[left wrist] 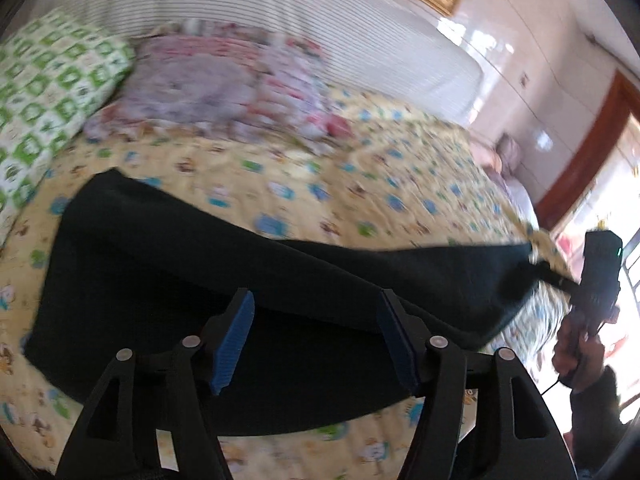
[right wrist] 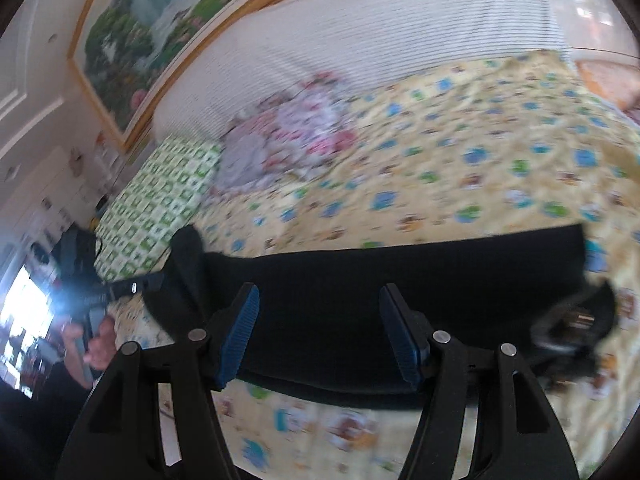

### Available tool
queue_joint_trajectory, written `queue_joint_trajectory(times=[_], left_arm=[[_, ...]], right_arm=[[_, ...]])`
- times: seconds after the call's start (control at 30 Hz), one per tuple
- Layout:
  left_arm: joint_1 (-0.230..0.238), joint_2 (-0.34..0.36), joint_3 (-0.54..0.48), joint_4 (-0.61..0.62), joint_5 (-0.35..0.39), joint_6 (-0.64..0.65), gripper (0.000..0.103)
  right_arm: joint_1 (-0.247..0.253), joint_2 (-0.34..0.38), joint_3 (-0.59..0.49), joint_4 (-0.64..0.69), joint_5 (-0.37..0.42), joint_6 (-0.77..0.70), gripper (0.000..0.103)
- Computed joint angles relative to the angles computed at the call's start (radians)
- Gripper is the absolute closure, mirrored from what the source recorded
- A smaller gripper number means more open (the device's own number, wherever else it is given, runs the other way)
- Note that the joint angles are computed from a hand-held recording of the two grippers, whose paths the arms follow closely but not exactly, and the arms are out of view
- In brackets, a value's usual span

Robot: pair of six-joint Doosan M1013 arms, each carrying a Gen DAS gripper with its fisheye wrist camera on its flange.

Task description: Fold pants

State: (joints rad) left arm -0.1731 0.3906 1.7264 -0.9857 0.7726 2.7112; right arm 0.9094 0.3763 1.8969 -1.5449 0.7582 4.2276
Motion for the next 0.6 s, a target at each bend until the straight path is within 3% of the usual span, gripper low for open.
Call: queue_joint_trajectory(times=[0.27,0.47,0.6], left_arm=[[0.068,0.038,-0.078,0.010,-0.009,-0.086,0.031],[0.086,0.085,-0.154,0.087,-0.020,-0.167,0.027],[0.094,0.139,-0.241,0.142,0.029,-0.218,0.025]], right_arm=[[-0.068,0.044,-0.070,-0.154,-0.190,0.069,0.039],[-0.113,0.086,-0.137,-0.235,-0.304,0.115,0.039],[-0.139,0.120,-0.195,-0.223,-0.386,0.061,0.039]])
